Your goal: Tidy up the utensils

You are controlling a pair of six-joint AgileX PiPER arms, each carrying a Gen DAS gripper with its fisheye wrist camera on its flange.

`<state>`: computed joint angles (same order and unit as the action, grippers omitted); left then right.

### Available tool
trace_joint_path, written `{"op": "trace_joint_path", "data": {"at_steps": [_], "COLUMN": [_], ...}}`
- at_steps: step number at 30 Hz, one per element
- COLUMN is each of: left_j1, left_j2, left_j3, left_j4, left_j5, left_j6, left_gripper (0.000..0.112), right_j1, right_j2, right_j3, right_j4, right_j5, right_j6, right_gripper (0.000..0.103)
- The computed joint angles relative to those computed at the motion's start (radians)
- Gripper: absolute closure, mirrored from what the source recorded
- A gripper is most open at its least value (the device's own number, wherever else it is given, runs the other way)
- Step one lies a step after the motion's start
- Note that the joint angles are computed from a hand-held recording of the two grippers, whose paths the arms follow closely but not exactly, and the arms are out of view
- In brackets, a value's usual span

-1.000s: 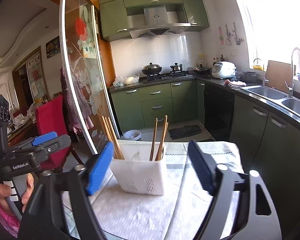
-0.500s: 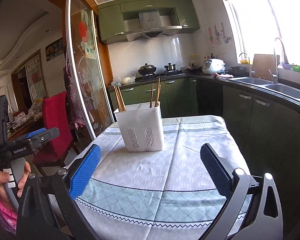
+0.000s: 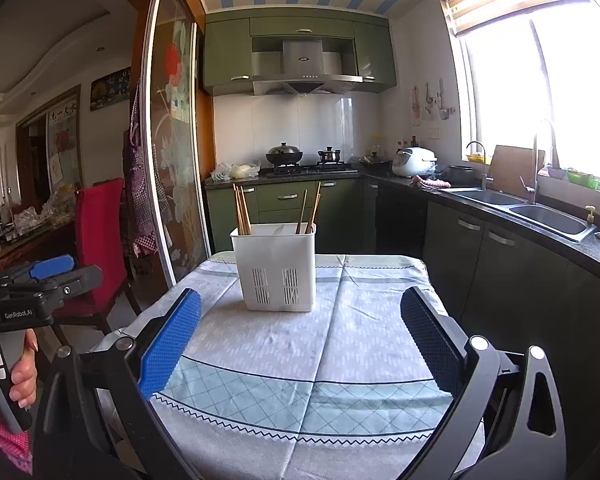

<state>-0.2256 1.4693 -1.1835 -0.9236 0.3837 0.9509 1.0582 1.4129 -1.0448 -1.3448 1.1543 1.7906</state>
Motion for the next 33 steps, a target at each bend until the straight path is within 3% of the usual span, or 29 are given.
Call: {"op": "trace_joint_path", "data": {"at_steps": [11,33], "left_j1": [0.007,0.002], "left_j2": [0.014,0.018], "left_j3": [-0.014,-0.013], "left_j4": [0.031,0.035], "left_j5": [0.017,0.021], "left_j6": [-0.037,-0.066], "left_gripper": [0.016,0.016], "right_j1": [-0.035,-0.034], "right_j2": [0.007,0.011], "right_j3": [-0.003,0.001], "right_j4": [0.025,0.023], "right_j5": [-0.044,-0.054], "right_j6": [-0.021,-0.010], "right_gripper": [0.005,0.005]}}
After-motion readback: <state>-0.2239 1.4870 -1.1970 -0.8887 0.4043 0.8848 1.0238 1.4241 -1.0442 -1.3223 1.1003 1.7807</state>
